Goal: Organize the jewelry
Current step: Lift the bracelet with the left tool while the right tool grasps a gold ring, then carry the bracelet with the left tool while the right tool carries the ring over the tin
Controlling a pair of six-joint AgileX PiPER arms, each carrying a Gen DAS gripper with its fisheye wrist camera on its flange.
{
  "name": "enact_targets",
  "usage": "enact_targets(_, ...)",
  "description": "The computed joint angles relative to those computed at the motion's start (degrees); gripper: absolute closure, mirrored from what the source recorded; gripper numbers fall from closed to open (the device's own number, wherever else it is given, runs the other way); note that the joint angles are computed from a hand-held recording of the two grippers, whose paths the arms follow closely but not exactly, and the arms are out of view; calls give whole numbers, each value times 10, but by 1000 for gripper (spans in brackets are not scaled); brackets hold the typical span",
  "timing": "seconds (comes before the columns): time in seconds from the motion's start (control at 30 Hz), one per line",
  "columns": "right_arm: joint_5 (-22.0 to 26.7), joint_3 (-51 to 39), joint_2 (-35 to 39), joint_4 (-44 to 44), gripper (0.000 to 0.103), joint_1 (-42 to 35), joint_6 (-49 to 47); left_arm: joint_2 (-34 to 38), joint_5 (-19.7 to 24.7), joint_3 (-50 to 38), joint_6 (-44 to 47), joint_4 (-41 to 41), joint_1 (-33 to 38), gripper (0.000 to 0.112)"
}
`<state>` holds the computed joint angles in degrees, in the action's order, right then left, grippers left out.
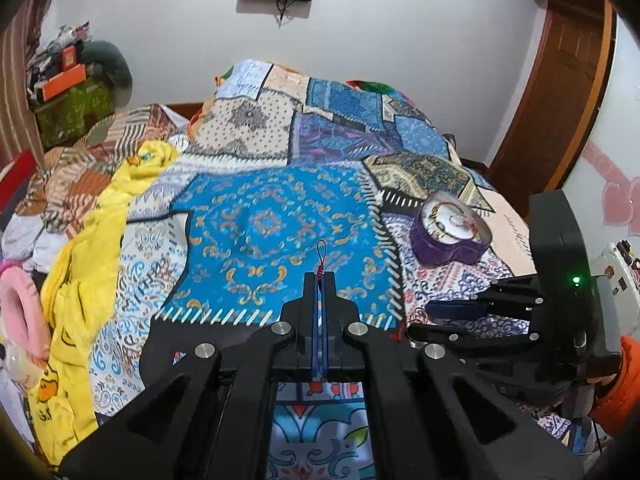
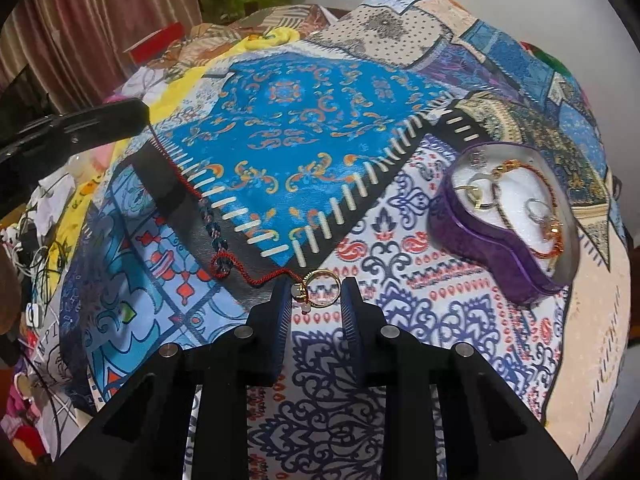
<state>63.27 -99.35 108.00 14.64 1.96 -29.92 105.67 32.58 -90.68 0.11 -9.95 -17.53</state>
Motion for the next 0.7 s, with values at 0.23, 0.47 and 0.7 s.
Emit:
enact_targets(0.23, -24, 15, -28, -9, 80, -33, 10, -5, 9, -25, -25, 34, -16, 112)
enact_targets(0.47, -20, 0, -39, 22, 80, -90, 5, 5, 27, -71, -47, 63, -44, 112)
enact_targets(0.7, -18, -17, -49, 62, 80, -135, -6, 50, 66, -171, -54, 88, -79, 112)
